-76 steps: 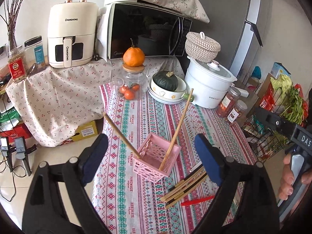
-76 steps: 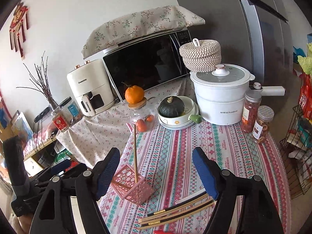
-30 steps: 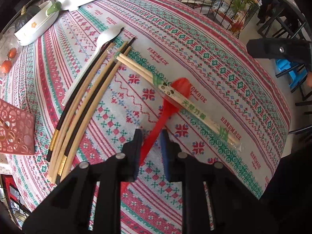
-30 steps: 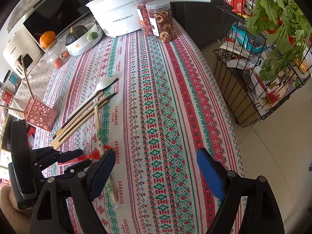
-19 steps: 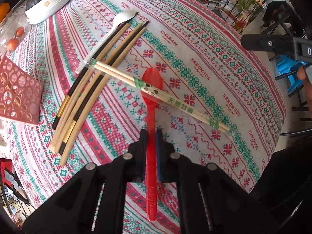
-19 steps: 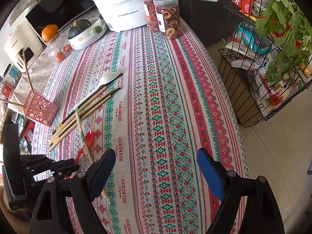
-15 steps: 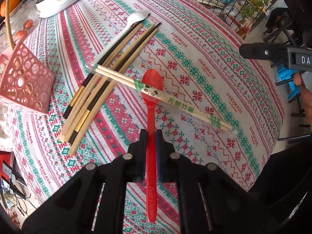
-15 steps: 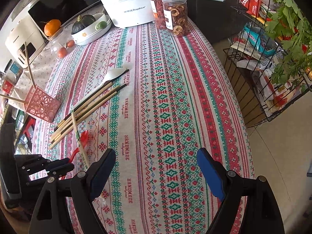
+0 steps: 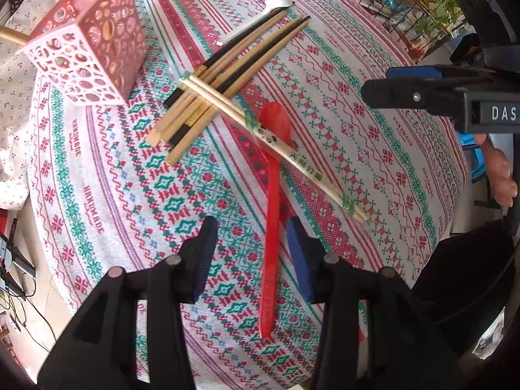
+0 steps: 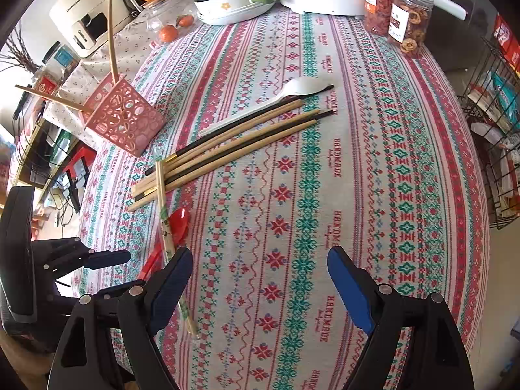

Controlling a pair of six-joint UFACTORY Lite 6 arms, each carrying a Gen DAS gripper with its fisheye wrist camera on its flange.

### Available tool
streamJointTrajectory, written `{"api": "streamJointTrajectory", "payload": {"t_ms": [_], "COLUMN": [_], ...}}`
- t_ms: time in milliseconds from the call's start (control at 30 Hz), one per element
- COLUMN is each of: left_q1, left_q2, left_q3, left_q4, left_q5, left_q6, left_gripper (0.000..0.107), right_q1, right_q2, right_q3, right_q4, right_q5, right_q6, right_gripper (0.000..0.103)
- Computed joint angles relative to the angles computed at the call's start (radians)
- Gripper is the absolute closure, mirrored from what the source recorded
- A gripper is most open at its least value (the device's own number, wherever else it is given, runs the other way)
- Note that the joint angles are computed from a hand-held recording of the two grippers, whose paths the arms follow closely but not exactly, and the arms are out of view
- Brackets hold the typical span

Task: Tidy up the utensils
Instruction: 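Grasp the paper-wrapped chopsticks with the right tool while the left tool lifts the red spoon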

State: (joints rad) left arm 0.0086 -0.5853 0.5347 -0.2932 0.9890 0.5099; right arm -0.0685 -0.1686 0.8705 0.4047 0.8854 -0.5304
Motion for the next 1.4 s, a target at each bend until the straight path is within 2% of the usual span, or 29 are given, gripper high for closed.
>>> {"api": "streamJointTrajectory", "payload": {"t_ms": [67,233,367,500,600,733,900,933,1133,1400], "left_q1": [0.106,0.348,0.548,0.557,0.487,0.265,0.098,0.053,-0.206,-0.37], "left_q2": [-0.03,-0.043,-0.009,-0.016,-0.026,-0.009,0.019,0.038,0.175,0.367], "left_q3": [0.001,0.017,0.058,0.053,0.043,0.026,0.029,0.036,0.094,0.185], "left_q4": [-0.018,-0.044,-0.052,-0.055,-0.039,-0.041,-0.035,-0.03,0.026,0.154], "left_q5": [0.04,0.118,0.182,0.179,0.154,0.058,-0.02,-0.049,-0.205,-0.328], "left_q6": [0.074,0.262,0.428,0.431,0.362,0.175,0.04,0.003,-0.217,-0.461], "left_gripper": [0.06,0.059,0.059,0.059,0.059,0.059,0.059,0.059,0.059,0.059], "right_q1": [0.074,0.243,0.353,0.441,0.46,0.449,0.332,0.298,0.087,-0.072], "right_q2": [0.02,0.119,0.216,0.294,0.347,0.308,0.174,0.155,0.075,0.054], "right_q3": [0.011,0.072,0.133,0.168,0.183,0.152,0.102,0.095,0.047,0.02], "right_q4": [0.023,0.07,0.085,0.032,0.054,0.094,0.088,0.088,0.073,0.044], "right_q5": [-0.022,-0.077,-0.128,-0.2,-0.214,-0.223,-0.135,-0.113,-0.019,0.033], "right_q6": [0.021,0.076,0.122,0.191,0.179,0.142,0.084,0.07,-0.029,-0.121], "right_gripper": [0.026,0.051,0.06,0.071,0.092,0.093,0.095,0.098,0.098,0.098]}}
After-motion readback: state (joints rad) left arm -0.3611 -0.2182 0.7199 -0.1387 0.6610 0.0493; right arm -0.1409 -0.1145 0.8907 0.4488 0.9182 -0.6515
